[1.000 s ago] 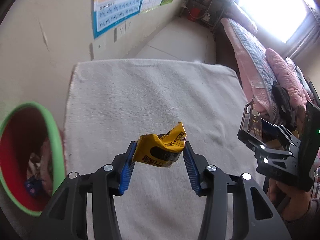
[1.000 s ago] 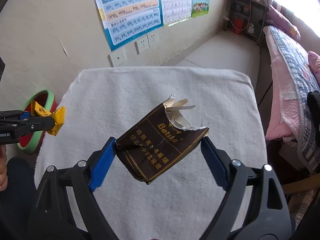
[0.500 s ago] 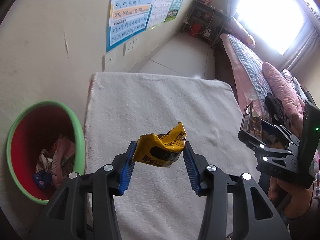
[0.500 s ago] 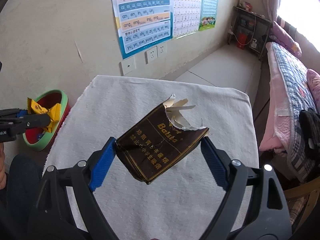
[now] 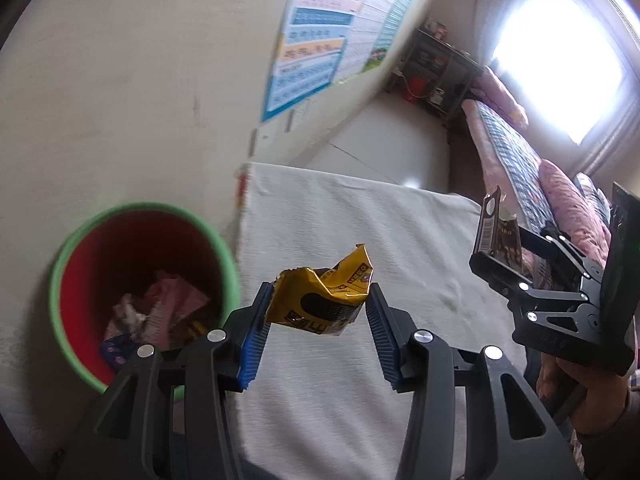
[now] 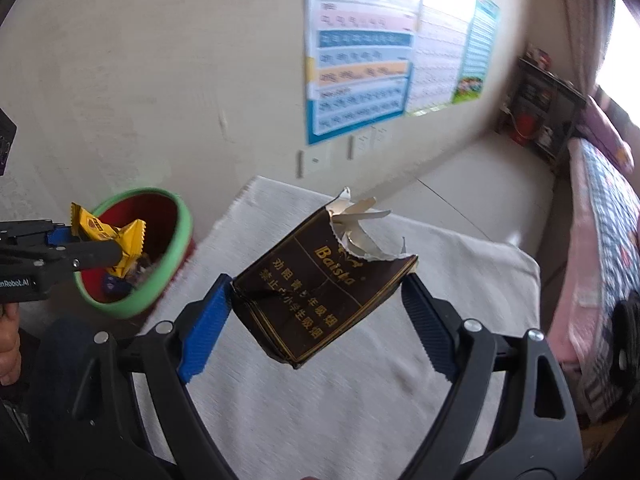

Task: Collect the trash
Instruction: 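Carry the brown box and yellow wrapper with both tools over the red bin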

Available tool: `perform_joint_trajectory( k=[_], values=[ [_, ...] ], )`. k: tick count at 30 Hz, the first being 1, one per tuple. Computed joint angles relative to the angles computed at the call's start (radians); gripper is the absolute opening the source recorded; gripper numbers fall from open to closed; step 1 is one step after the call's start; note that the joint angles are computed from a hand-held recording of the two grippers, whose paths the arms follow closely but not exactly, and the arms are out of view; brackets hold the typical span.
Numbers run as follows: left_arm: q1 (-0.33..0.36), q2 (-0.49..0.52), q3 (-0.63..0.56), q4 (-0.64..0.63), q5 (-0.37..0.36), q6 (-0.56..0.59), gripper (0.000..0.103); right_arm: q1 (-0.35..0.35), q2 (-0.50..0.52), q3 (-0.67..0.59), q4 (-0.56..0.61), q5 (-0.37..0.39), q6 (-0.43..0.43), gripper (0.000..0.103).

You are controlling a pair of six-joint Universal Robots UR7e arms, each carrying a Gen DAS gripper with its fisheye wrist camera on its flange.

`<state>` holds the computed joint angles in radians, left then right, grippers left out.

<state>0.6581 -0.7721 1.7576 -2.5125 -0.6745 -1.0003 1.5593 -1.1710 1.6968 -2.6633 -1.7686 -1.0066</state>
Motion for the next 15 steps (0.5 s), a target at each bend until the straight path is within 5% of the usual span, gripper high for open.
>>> perform_joint_trajectory(
  k=[15],
  values=[
    [-0.016,-0.281,0.240,0.234,0.095,-0.309,0.045,0.123,0.083,0.032,0.056,0.047,-0.023,0.083]
  ],
)
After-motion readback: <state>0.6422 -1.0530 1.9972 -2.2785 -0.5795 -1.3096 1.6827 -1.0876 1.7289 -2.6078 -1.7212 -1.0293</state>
